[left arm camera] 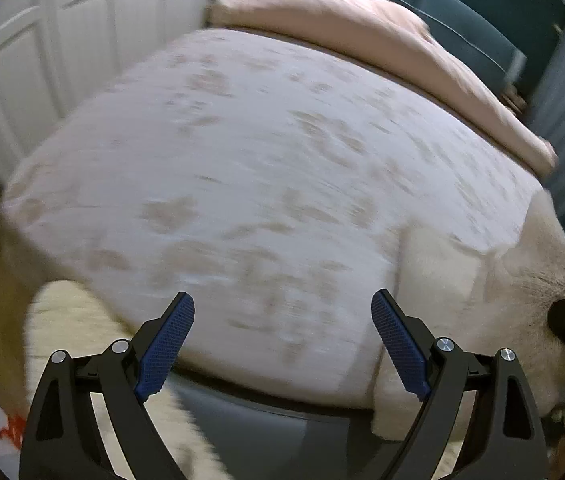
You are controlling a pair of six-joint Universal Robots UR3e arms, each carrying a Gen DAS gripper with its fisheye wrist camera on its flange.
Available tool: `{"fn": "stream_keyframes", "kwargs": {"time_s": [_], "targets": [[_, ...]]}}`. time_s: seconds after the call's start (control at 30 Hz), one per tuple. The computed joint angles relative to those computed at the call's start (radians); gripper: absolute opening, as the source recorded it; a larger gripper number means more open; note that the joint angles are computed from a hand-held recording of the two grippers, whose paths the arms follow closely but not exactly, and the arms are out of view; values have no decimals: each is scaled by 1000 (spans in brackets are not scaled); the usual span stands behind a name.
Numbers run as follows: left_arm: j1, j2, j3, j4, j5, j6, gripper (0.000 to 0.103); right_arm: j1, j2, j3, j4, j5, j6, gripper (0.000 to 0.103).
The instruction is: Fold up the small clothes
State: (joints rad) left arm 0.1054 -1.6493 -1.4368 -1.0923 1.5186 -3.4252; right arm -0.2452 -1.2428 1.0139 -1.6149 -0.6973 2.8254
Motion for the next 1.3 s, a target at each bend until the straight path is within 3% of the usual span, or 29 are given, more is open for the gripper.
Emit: {"fn": "stream_keyframes", "kwargs": {"time_s": [0.17,0.3,0.37,0.43,0.57,0.63,0.73,0.83,0.9,1.07,1.3], "targets": [[167,145,-137,-26,20,31,88,320,242,-267,-72,-157,90,18],[253,212,-205,-41,-4,59,88,388,367,-425,-39,-244,145,17],[246,207,-204,-38,-18,47,88,320,338,-407,-19,-180,140,17],[208,172,-171,-28,-31,35,88,244,219,-258,-84,-132,136,17],[94,64,-72,3,-65,18,88,-53,-48,1,-51,-26,52,17],[20,-13,5,18,-88,7,88,-184,-135,101,-22,-69,-10,17],[-117,-159,168,23,-111,-6,88,-338,-208,296,-33,-223,-37,17],[-228,-298,345,-19,-117,-5,88,-420,-227,519,-145,-353,-20,17],[-318,-422,506,-74,-103,7,88,-467,-231,628,-174,-313,-37,18],[-451,-603,754,-186,-9,37,88,-472,-246,601,-167,-255,-47,27],[-479,-607,734,-189,27,13,88,-438,-57,361,-181,-208,-13,50]]}}
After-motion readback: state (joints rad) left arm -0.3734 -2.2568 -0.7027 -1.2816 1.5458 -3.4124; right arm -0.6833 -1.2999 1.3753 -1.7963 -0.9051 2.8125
